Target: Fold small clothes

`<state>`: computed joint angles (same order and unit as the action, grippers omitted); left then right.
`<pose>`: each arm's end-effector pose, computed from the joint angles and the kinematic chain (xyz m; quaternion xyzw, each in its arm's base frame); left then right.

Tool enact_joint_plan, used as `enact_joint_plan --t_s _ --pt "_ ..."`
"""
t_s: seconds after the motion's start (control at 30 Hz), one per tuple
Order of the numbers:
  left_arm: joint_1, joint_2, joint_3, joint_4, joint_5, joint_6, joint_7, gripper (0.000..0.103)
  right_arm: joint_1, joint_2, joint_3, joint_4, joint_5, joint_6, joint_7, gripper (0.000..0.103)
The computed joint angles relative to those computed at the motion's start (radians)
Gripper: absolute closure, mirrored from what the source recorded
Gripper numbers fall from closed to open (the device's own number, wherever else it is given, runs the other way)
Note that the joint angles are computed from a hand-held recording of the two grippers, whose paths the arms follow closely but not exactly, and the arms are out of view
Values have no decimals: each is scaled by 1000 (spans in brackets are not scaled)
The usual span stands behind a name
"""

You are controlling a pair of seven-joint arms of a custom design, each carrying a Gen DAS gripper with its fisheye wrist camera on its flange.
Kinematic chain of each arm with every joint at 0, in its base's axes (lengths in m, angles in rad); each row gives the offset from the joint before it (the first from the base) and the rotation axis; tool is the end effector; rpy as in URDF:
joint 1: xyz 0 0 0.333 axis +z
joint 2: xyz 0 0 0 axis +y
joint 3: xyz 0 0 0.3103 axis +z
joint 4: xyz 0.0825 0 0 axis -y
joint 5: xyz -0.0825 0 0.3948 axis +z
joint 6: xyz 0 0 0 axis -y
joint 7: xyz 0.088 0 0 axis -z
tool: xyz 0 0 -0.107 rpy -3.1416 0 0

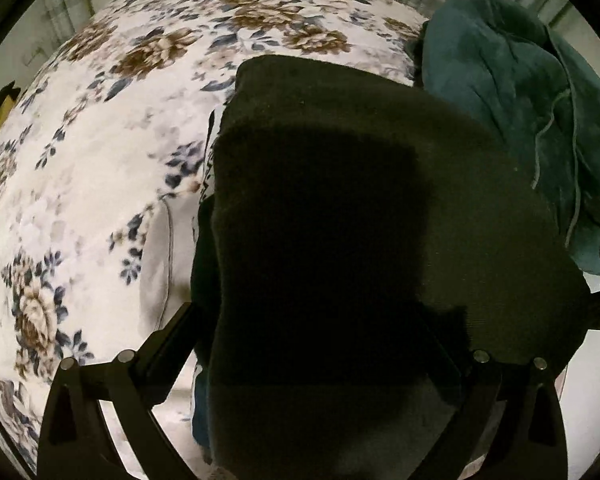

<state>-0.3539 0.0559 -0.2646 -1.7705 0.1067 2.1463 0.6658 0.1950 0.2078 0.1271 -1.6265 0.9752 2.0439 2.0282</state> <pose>0.5092 -0.3528 0.5457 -0.7776 0.6066 -0.1591 0.0454 0.6156 0.2461 0.5357 -0.4453 0.7695 0.3786 0.2573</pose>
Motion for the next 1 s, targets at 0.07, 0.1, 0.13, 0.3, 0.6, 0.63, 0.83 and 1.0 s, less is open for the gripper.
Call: enact_joint_plan --t_s 0.07,0.1,0.13,0.3,0.6,0.63,0.83,1.0 --pt "1 4 1 2 -2 1 6 0 -63 -4 50 -55 165 29 -30 21" --pt "5 -2 4 -13 -20 20 15 0 -76 -5 58 -57 147 37 -9 21" --pt "9 -9 6 -27 -28 32 18 0 -53 3 31 -31 58 44 11 15" --pt "24 -31 8 -75 -57 73 25 0 98 120 -76 335 -621 -177 72 14" --pt "3 -70 -19 -50 76 -4 -80 0 290 -1 8 244 -1128 -240 72 0" --pt "0 -81 -24 -47 98 -19 -91 0 303 -20 13 215 -1154 -230 92 0" --pt "-14 -145 -59 -4 172 -153 -123 0 350 -133 50 111 -1241 -237 197 0" --pt "-37 -241 -115 12 193 -240 -175 0 382 -245 89 102 -1349 -324 240 0"
